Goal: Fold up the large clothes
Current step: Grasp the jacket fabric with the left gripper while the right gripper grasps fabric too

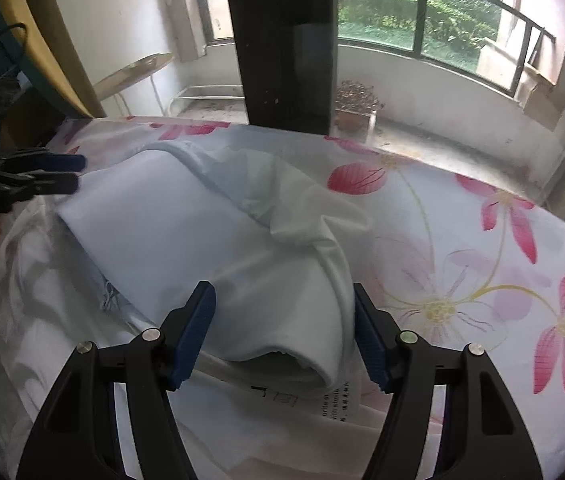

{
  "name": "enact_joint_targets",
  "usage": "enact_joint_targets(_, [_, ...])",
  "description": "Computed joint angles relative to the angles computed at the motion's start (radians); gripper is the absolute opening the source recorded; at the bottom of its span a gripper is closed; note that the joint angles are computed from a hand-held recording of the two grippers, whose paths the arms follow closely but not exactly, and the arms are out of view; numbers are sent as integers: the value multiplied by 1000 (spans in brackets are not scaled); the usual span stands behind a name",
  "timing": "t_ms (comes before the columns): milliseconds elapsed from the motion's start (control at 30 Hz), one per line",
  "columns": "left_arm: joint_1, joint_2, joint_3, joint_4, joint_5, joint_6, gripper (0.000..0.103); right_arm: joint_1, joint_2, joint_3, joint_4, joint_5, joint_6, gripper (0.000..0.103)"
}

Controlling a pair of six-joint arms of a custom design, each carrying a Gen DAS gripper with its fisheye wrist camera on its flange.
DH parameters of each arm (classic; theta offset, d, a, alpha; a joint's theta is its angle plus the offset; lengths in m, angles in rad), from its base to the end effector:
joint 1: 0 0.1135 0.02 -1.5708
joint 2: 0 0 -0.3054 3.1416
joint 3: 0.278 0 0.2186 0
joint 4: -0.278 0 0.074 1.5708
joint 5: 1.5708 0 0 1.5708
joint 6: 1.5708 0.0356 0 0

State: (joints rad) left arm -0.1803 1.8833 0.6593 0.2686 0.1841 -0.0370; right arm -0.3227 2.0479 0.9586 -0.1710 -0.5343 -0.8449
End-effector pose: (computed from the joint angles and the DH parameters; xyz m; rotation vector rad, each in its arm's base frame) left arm 0.2986 -0.0611 0.1378 0.2553 2.5195 -0.3195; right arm 0.3308 -0.0915 0.1266 -0.7699 2.4549 0.3652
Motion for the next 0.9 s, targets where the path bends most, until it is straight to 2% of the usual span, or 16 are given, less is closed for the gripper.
enact_joint_targets(33, [-7,14,6,-5,-9,7,60,1,-2,-5,2,-2,-14,62])
enact_joint_targets(100, [-11,24,1,8,-14,7,61,0,-10,4,-38,-19,-42,45])
enact_joint_targets(133, [-13,23,2,4,-19,9,61,-3,-10,6,-50,-30,-58,40])
enact_joint_targets(200, [-18,23,9,-8,-27,13,61,5,-23,-11,-27,-27,-71,23])
enact_joint_targets(267, [-16,23,33,-47,-22,29,61,14,-42,-29,19,-12,-70,19])
enact_joint_targets(433, [-19,34,110,-146,-26,72,61,42,-91,-72,188,20,-39,18])
enact_joint_targets(633, [1,37,47,-50,21,63,61,84,-104,-228,451,114,-84,18])
enact_joint_targets(733, [-1,38,43,-37,37,70,59,55,-110,-241,453,75,-92,19])
enact_joint_targets(767, [-8,36,34,-21,23,62,53,48,-115,-236,439,62,-94,20])
enact_joint_targets(800, [-18,32,24,-1,4,58,42,46,-118,-231,427,58,-95,24])
enact_joint_targets(833, [-31,25,9,27,-23,57,37,49,-118,-225,414,69,-100,26])
enact_joint_targets(900, [-44,11,-6,54,-56,63,23,53,-108,-189,344,84,-118,44])
